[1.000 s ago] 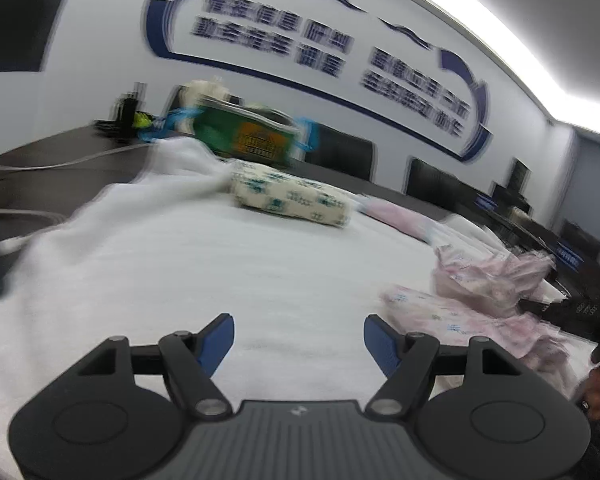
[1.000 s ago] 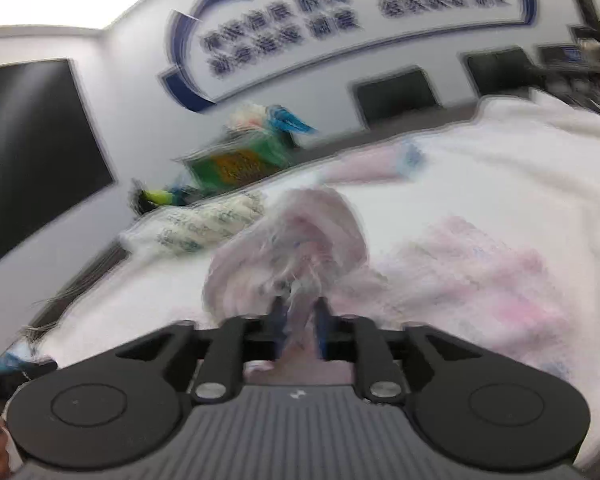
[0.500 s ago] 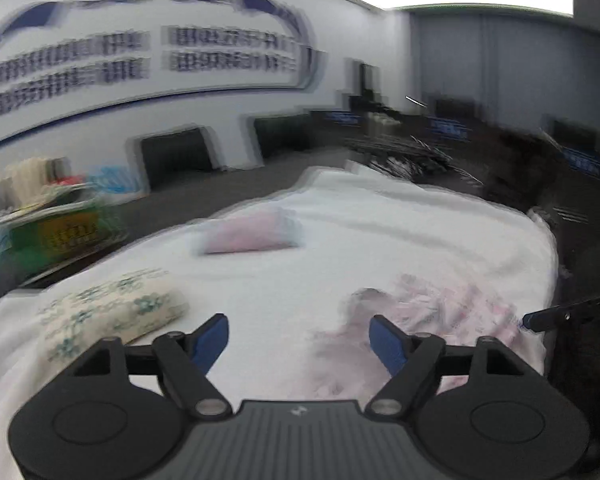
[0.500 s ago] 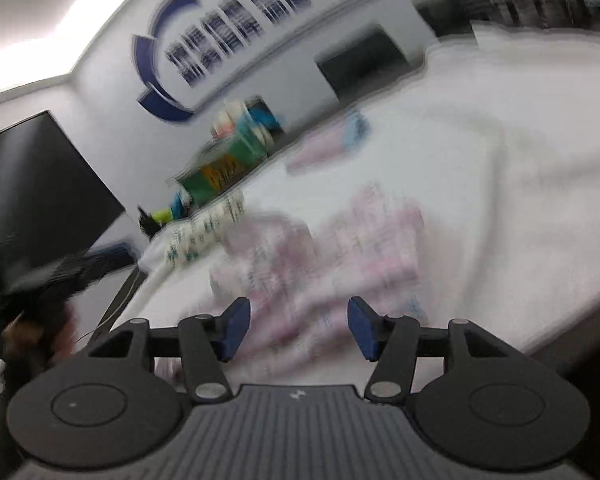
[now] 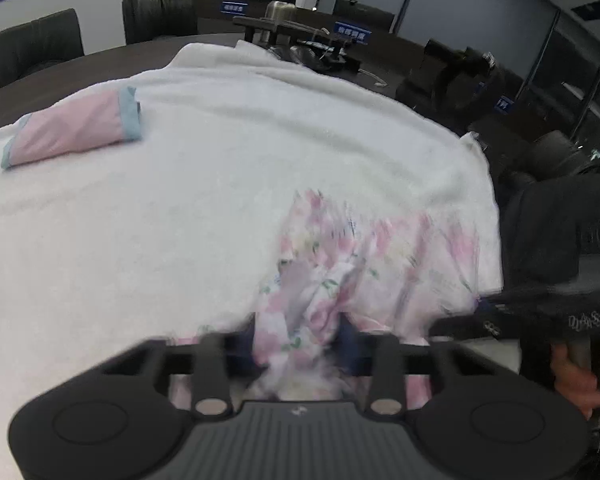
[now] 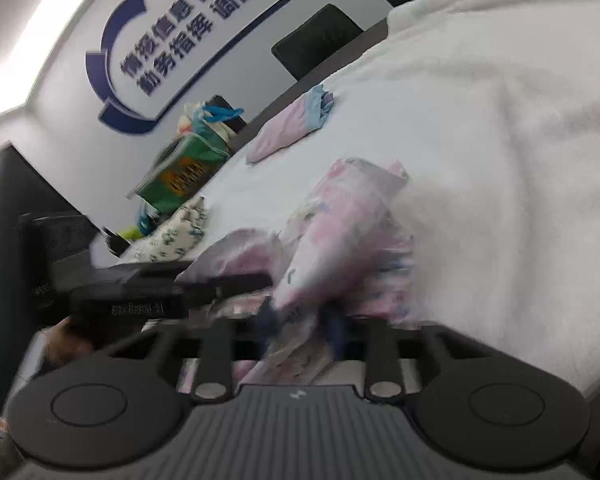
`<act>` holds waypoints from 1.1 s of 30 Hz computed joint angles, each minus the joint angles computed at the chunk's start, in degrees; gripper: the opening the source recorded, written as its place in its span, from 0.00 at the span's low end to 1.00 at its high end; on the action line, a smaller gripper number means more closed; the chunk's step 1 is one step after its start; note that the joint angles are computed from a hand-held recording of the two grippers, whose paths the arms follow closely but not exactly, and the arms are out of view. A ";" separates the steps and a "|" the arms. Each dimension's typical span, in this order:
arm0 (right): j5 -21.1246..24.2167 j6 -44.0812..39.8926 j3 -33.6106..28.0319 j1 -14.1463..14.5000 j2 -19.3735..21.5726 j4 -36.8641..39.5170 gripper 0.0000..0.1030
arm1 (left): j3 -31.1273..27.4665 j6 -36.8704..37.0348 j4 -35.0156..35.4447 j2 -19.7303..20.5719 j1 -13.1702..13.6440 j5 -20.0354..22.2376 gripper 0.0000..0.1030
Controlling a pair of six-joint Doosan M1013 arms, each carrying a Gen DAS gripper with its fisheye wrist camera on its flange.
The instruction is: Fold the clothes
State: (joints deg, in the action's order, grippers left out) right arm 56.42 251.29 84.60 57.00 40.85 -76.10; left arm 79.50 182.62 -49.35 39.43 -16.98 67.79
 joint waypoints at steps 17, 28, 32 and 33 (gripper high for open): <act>-16.81 -70.26 -13.78 -17.15 1.23 24.09 0.12 | 5.92 -12.08 -24.71 -2.37 1.80 -26.62 0.19; -19.26 -35.78 2.81 -8.03 -5.84 -5.09 0.74 | 8.43 -3.10 -25.49 -3.51 13.98 -10.06 0.67; -19.73 -35.42 1.72 -4.69 -3.85 -6.25 0.74 | 8.36 -5.02 -21.09 -2.65 15.03 -6.64 0.67; -19.23 -37.74 0.52 -4.11 -3.07 -4.49 0.74 | 8.44 -4.30 -21.02 -2.36 15.16 -5.51 0.67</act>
State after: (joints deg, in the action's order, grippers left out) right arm 37.19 213.55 85.12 52.89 37.78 -80.59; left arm 87.94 178.32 -70.37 37.06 -1.82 62.27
